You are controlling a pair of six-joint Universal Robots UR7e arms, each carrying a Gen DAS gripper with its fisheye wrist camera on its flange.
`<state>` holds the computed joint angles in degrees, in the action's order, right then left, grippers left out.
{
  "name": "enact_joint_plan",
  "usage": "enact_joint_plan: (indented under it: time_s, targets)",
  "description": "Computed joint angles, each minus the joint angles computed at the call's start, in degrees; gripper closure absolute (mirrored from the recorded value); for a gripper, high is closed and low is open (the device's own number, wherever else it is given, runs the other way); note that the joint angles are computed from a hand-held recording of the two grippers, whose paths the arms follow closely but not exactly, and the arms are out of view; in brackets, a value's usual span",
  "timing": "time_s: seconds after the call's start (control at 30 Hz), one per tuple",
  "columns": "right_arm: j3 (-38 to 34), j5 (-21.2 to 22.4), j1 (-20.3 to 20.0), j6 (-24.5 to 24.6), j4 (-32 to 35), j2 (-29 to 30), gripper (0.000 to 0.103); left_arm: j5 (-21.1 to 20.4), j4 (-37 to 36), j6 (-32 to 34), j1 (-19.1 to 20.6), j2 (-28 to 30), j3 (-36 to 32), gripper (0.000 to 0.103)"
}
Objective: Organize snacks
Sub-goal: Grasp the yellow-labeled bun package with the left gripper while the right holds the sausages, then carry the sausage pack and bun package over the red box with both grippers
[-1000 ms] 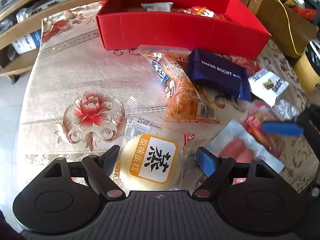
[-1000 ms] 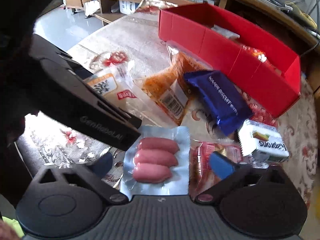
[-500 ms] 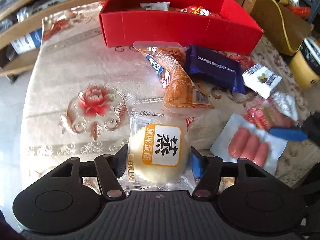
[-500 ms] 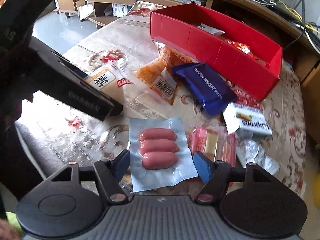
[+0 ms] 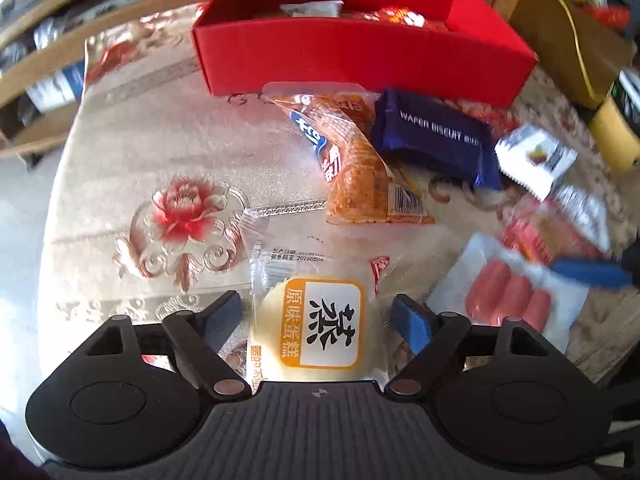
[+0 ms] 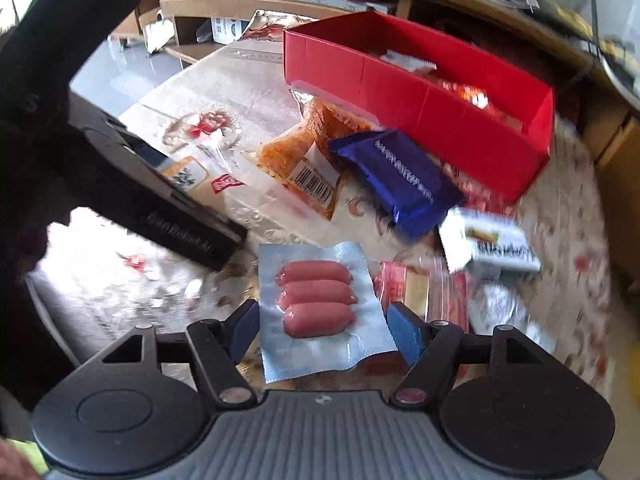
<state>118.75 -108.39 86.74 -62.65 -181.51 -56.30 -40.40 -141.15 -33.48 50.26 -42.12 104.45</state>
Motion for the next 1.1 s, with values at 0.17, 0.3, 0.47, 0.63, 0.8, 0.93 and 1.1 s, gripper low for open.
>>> enact_joint_plan:
  time_s: [0.17,0.3,0.47,0.63,0.8,0.93,1.1]
  targets:
    - [-0.3,0.4,-0.1,0.7,0.9,-0.5,0.041,-0.5,-0.4,-0.3,-1.0,-1.0,1.6,0.037]
    - [0.6,0.9,-0.5,0.6,1.1,-1.8,0.041,-0.7,-0.2,-1.3,-1.9,-1.9,3.3,0.038]
    - [2.1,2.6,-0.7,0.9,0.2,-3.5,0.041,-1.7,-1.4,-1.4,-3.1,-2.7,5.3,0.038]
    - [3.0,3.2,-0.5,0.5,-1.2,-3.9,0.041,-0.6,-2.0,-1.5,-4.2,-2.7,6.0,0.038]
    - [3.6,4.0,-0.6,0.7,-1.9,-4.6,0.041,0.0,-2.4,-1.3,-4.7,-2.5,6.2,0.038]
    - [4.2,4.6,-0.6,0.8,-2.2,-5.2,0.041,0.6,-3.2,-1.2,-5.3,-2.6,6.5,0.038]
    - [5.2,5.9,-0.7,0.8,-3.5,-6.0,0.041,1.4,-4.6,-0.6,-6.0,-2.5,6.8,0.038]
